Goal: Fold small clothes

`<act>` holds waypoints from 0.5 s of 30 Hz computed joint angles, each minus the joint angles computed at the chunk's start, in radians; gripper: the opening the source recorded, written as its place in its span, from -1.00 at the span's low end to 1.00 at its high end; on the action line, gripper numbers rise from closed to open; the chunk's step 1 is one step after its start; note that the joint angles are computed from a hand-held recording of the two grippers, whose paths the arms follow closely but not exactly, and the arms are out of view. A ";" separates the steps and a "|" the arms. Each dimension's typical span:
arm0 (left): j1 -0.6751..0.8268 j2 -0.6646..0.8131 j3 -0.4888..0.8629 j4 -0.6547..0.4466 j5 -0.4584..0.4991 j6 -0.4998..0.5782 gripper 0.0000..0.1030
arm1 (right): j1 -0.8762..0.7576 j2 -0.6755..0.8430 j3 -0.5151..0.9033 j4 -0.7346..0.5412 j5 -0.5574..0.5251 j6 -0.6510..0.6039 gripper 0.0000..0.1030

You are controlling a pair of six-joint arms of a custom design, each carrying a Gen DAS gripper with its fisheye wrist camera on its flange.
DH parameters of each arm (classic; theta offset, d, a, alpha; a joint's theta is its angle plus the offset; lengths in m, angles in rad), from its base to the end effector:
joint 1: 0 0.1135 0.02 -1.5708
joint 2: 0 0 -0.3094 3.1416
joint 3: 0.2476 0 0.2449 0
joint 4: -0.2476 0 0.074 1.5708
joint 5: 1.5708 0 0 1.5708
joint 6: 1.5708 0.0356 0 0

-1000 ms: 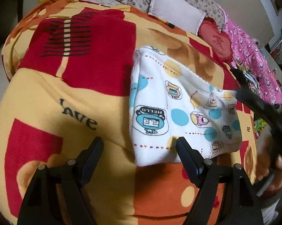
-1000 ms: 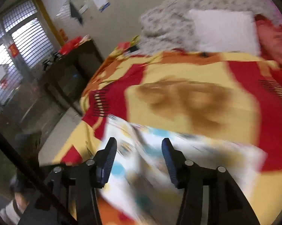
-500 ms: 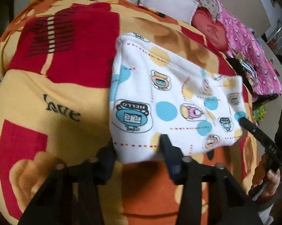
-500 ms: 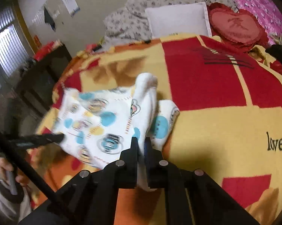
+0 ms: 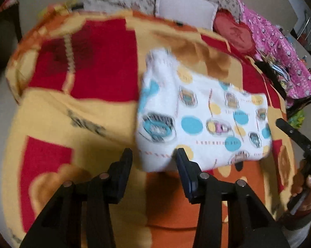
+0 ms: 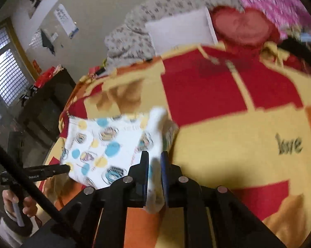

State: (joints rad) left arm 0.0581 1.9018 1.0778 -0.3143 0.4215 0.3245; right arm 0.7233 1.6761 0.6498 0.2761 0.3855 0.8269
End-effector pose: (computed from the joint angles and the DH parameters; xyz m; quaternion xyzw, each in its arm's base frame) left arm 0.3707 0.0070 0.1760 0.1713 0.9407 -0.1607 0.2448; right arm 0.2376 0.1919 0.1762 0.1229 0.8949 0.1485 0.4026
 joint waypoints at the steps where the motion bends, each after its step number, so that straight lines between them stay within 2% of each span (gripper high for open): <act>1: -0.002 -0.018 -0.008 0.017 -0.007 -0.006 -0.16 | 0.003 -0.004 0.011 0.002 -0.005 -0.019 -0.75; 5: -0.037 -0.030 0.037 0.018 0.013 -0.051 0.14 | -0.011 0.072 0.117 -0.016 -0.049 -0.106 -0.75; 8: -0.089 -0.001 0.061 0.074 -0.026 -0.108 0.35 | -0.031 0.159 0.203 -0.045 -0.066 -0.132 -0.75; 11: -0.124 0.079 0.132 0.092 -0.078 -0.173 0.35 | -0.055 0.226 0.273 -0.093 -0.055 -0.142 -0.75; 15: -0.140 0.189 0.224 0.063 -0.156 -0.213 0.35 | -0.098 0.273 0.304 -0.111 -0.077 -0.129 -0.75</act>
State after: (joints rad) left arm -0.0822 2.0904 1.3016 -0.2515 0.2653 0.1118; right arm 0.6250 1.9488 0.9535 0.1647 0.3080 0.6978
